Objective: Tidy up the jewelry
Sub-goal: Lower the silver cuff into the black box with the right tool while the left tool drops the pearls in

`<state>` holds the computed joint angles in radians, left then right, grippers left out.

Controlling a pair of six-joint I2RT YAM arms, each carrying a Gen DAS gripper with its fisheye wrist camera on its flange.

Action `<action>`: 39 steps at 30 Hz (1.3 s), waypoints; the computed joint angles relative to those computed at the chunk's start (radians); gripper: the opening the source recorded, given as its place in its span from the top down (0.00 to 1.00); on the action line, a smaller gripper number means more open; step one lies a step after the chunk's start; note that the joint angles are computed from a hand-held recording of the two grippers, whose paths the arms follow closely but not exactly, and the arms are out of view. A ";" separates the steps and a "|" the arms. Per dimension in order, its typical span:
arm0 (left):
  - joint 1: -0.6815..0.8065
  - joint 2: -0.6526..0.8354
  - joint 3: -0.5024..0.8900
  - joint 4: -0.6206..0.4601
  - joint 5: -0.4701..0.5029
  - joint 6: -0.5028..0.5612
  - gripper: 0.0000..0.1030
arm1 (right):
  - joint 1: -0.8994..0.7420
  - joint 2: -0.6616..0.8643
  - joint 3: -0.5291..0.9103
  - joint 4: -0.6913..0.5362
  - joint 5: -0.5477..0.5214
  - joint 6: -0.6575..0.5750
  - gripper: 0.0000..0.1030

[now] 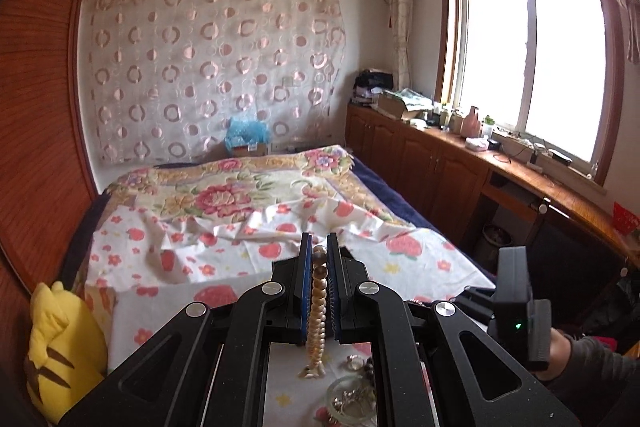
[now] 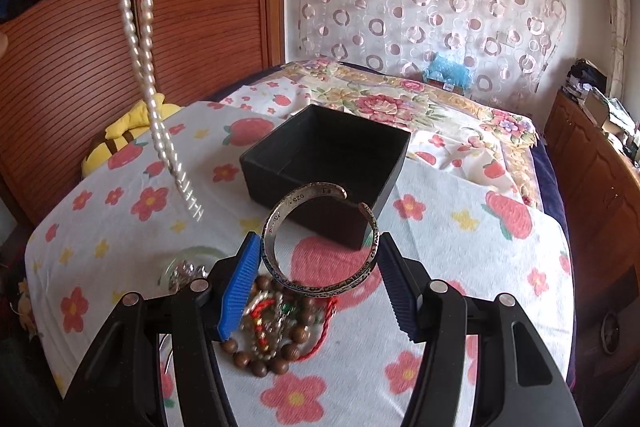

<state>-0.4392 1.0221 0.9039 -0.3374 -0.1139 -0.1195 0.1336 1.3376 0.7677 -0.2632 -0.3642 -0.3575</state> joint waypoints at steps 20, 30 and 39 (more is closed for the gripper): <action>0.113 0.327 0.294 0.073 0.071 0.079 0.94 | 0.043 0.362 0.303 0.045 -0.014 -0.002 0.39; 0.122 0.463 0.349 0.125 0.106 0.082 0.94 | 0.005 0.366 0.297 0.049 -0.049 -0.012 0.38; 0.125 0.555 0.346 0.137 0.093 0.086 0.94 | -0.028 0.340 0.270 0.058 -0.044 -0.002 0.37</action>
